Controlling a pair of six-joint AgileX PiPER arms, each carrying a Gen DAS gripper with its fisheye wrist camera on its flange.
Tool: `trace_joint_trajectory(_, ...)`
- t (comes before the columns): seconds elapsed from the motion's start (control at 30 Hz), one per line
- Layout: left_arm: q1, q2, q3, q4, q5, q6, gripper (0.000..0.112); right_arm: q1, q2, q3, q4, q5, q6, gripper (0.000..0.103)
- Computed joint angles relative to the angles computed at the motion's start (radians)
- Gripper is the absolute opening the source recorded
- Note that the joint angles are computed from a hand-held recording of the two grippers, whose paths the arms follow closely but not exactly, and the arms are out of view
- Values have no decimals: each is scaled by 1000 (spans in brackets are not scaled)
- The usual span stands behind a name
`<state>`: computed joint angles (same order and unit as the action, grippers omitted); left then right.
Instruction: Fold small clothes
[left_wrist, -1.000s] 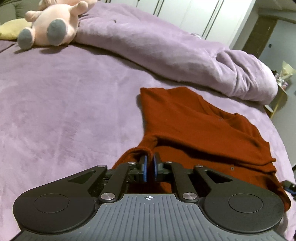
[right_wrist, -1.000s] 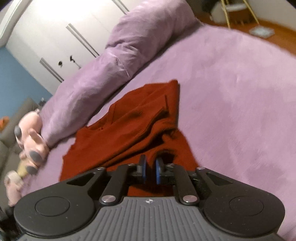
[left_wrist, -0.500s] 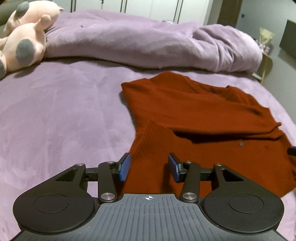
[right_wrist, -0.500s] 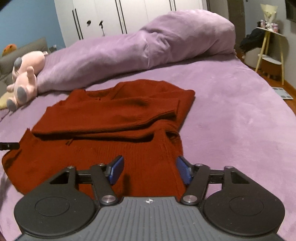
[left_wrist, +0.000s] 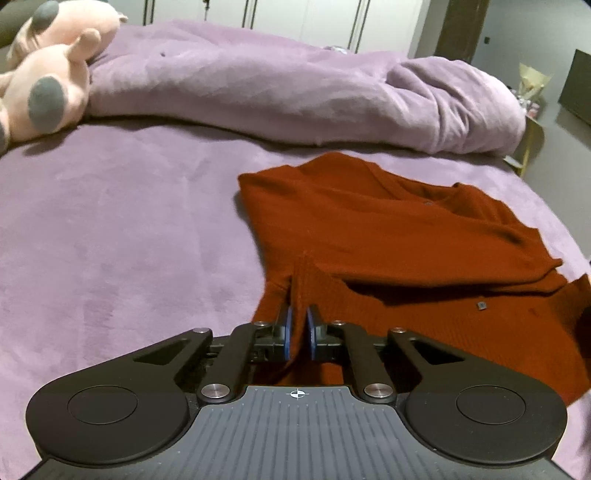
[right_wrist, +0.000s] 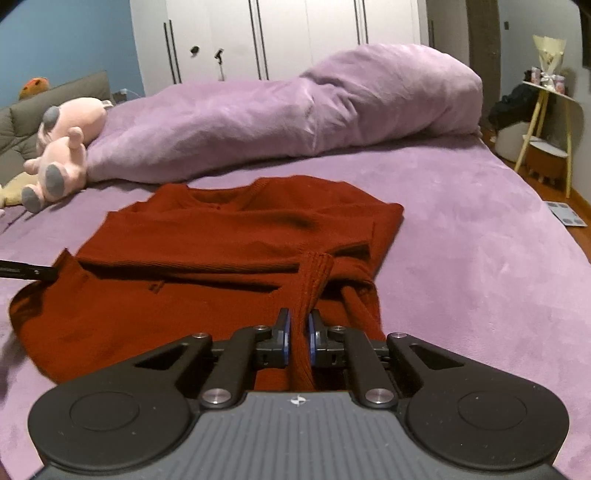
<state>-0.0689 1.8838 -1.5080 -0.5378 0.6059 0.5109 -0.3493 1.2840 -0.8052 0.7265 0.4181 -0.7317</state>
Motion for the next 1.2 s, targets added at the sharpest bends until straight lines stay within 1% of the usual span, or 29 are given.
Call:
trace_joint_trajectory(0.03, -1, 5, -8, 8, 6, -7, 11, 0, 2, -3, 10, 8, -14, 9)
trace_joint_trajectory(0.07, -5, 12, -16, 19, 12, -14, 15, 3, 8, -6, 2, 10, -12, 9)
trace_joint_trajectory(0.13, -10, 21, -27, 41, 17, -37, 29, 15, 33, -22, -62, 5, 53, 10)
trace_joint_trajectory(0.17, -5, 30, -38, 25, 36, -26, 33, 13, 47, -29, -78, 7, 75, 11)
trace_joint_trajectory(0.2, -1, 37, -48, 7, 52, -13, 41, 14, 61, -37, -101, 6, 114, 12)
trace_joint_trajectory(0.27, -2, 43, -56, -2, 65, 1, 43, 7, 87, -56, -115, 20, 153, 13)
trace_joint_trajectory(0.3, -11, 46, -60, 19, 62, -5, 42, 5, 96, -60, -108, 17, 153, 15)
trace_joint_trajectory(0.37, -24, 54, -68, 56, 59, -25, 41, 14, 114, -70, -152, 8, 199, 16)
trace_joint_trajectory(0.43, -28, 67, -86, 68, 74, -45, 41, 19, 131, -84, -165, 12, 211, 17)
trace_joint_trajectory(0.47, -29, 72, -94, 72, 80, -54, 41, 22, 142, -93, -177, 20, 223, 22)
trace_joint_trajectory(0.5, -30, 75, -99, 76, 84, -60, 40, 27, 155, -103, -198, 26, 244, 26)
trace_joint_trajectory(0.57, -33, 79, -109, 90, 94, -68, 31, 33, 167, -105, -208, 16, 270, 26)
trace_joint_trajectory(0.6, -35, 71, -101, 92, 87, -57, 20, 38, 165, -102, -215, 7, 281, 24)
trace_joint_trajectory(0.63, -37, 62, -94, 94, 81, -47, 12, 46, 158, -98, -231, 0, 295, 20)
trace_joint_trajectory(0.67, -37, 51, -88, 94, 80, -39, 10, 54, 149, -92, -242, -8, 300, 8)
trace_joint_trajectory(0.77, -28, 6, -74, 59, 86, -13, 9, 69, 90, -61, -234, -30, 267, 7)
trace_joint_trajectory(0.87, 3, -49, -86, -35, 103, 39, 9, 50, 13, -54, -132, -25, 160, 7)
trace_joint_trajectory(0.93, 22, -51, -142, -72, 130, 31, 9, 26, -19, -76, -49, -27, 90, 7)
trace_joint_trajectory(1.0, 26, -33, -211, -86, 111, 16, 9, 13, -12, -120, 0, -37, 67, 7)
trace_joint_trajectory(1.03, 14, -14, -247, -56, 88, -13, 9, 11, 11, -154, 8, -48, 72, 7)
trace_joint_trajectory(1.07, -2, 16, -293, 1, 65, -76, 9, 17, 40, -185, -4, -73, 93, 7)
trace_joint_trajectory(1.1, -18, 63, -360, 61, 65, -147, 9, 23, 73, -212, -18, -97, 117, 7)
trace_joint_trajectory(1.17, -46, 153, -480, 157, 93, -263, 9, 30, 171, -289, -69, -119, 206, 7)
trace_joint_trajectory(1.2, -63, 207, -545, 208, 120, -317, 9, 34, 223, -329, -112, -122, 271, 7)
